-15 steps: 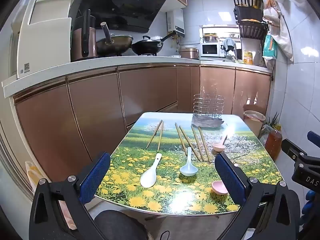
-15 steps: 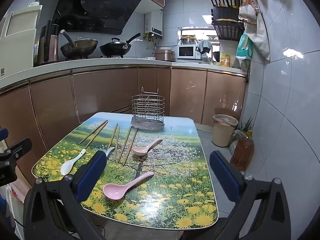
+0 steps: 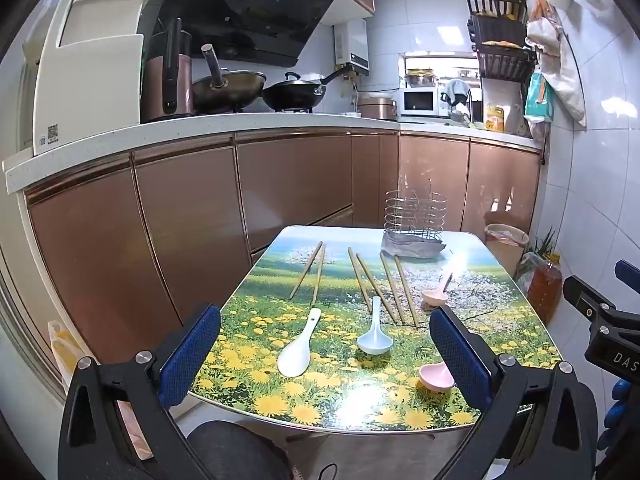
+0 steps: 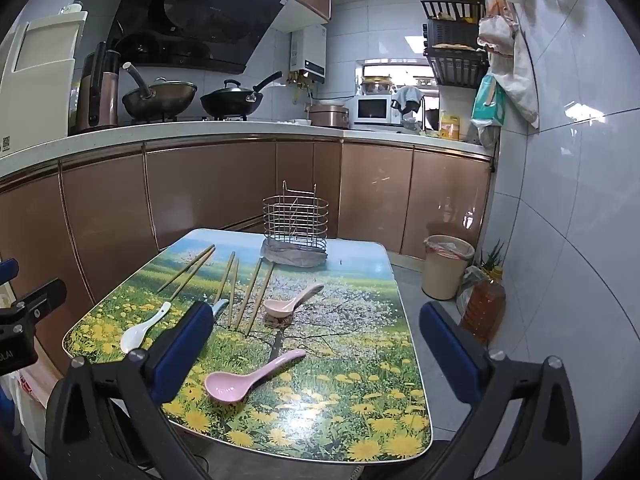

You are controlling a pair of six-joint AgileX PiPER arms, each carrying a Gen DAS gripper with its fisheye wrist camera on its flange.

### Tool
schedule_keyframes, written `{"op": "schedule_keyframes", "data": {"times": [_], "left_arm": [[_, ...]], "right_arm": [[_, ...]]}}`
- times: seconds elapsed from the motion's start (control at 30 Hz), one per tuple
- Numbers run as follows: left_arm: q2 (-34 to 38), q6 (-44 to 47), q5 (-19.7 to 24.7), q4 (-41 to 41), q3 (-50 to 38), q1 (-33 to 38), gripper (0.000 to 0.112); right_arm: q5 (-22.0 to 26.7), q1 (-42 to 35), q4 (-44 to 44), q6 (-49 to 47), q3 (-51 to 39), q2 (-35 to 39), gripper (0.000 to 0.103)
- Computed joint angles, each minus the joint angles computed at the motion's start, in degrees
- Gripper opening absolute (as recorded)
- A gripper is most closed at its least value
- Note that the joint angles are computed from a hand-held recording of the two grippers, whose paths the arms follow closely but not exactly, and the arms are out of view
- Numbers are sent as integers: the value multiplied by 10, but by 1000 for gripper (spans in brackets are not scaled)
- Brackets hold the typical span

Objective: Organize utensils

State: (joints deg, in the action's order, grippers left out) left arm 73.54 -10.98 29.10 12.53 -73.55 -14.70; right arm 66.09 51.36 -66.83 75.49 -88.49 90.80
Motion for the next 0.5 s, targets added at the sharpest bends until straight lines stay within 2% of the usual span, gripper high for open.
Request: {"op": "schedule_keyframes", "data": {"times": [0.13, 0.37, 0.5], "left_arm": [[-6, -18, -2, 16, 5, -5, 103], [-3, 8, -2, -10, 3, 9, 103], [-6, -15, -14, -2, 9, 15, 103]], "right_arm": [[8, 2, -3, 0, -13, 17, 103], [9, 1, -1, 2, -17, 19, 103], [5, -1, -1, 14, -9, 13, 103]]}}
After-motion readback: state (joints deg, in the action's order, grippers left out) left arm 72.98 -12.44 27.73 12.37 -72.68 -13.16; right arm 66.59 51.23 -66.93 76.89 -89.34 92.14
